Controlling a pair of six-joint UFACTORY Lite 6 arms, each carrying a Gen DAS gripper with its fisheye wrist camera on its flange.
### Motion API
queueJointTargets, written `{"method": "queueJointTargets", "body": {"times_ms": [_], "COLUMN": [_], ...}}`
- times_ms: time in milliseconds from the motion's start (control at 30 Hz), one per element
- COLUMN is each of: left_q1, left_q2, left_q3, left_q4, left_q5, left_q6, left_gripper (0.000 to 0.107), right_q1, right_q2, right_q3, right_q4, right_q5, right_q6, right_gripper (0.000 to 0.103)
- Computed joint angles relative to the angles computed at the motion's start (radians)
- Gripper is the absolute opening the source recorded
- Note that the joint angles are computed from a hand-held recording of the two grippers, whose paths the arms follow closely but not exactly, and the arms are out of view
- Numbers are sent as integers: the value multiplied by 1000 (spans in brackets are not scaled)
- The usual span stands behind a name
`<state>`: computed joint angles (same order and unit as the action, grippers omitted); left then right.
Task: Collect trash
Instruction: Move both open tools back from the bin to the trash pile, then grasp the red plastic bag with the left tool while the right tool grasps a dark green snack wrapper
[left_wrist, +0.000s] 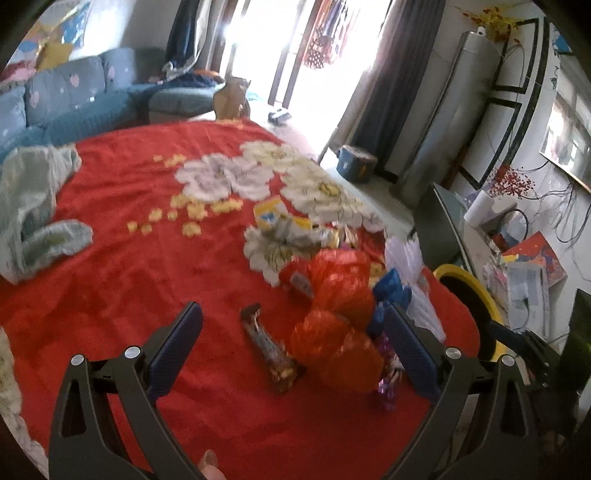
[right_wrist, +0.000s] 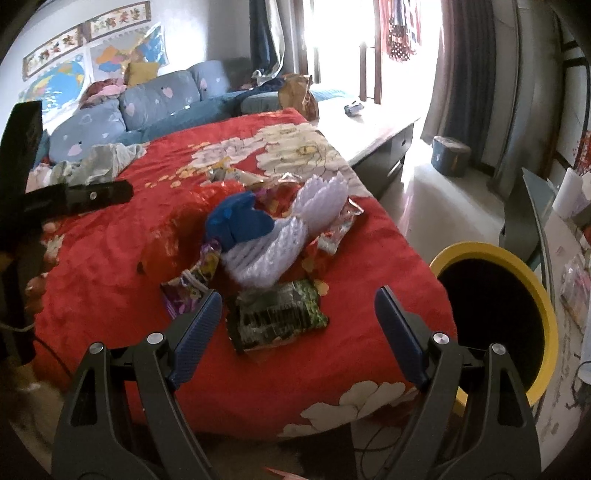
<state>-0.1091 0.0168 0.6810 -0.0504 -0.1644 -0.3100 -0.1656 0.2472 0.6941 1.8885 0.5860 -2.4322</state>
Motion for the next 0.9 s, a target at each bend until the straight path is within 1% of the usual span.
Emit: {"method": "queueJointTargets", "body": {"times_ms": [33,67,100,133,233,267,333,533,633,700,767,800,867,900], "left_q1": [-2,-6,-10,-21,-32,-35,-37,-32,-29,-28,-25,-21,-16,-17], "left_q2": [11,17,25,36,69,83,110,199,243,268,283,294,305,308], "left_q3": [-6,-10,-11,-11,4,11,26,92,133,155,167,175,184,187], "left_q4": [56,74,114,157,269,290,325,450,508,526,548,587,651,660], "left_q5": [-12,-19,-26,-36,-50,-55,-60,-55,-41,-34,-29,-29,-27,-25], "left_q6": [-56,-71,-108,-145,-254,-276,-309,-436,-496,-520,-541,-578,-639,-646], "left_gripper": [94,93,91,84,79,76,74,73,73,71,63,61,45,42], "right_q1": [-3,-6,-8,-11,-8,-6,-6,26,58,71,76,79,73,71], "right_q2": [12,25,36,49,87,99,119,157,194,215,226,231,233,233], "right_q3": [5,10,19,29,55,62,74,88,112,121,124,131,130,129], "right_q4": [-3,-8,-13,-28,-50,-57,-78,-64,-37,-23,-19,-20,-18,-21], "right_q5": [1,0,-2,-2,-4,-5,2,7,-15,-23,-27,-31,-28,-27], "right_q6": [0,4,11,26,51,63,85,79,65,55,42,41,24,22], "right_gripper": [76,76,76,76,76,76,76,76,76,76,69,68,57,54]}}
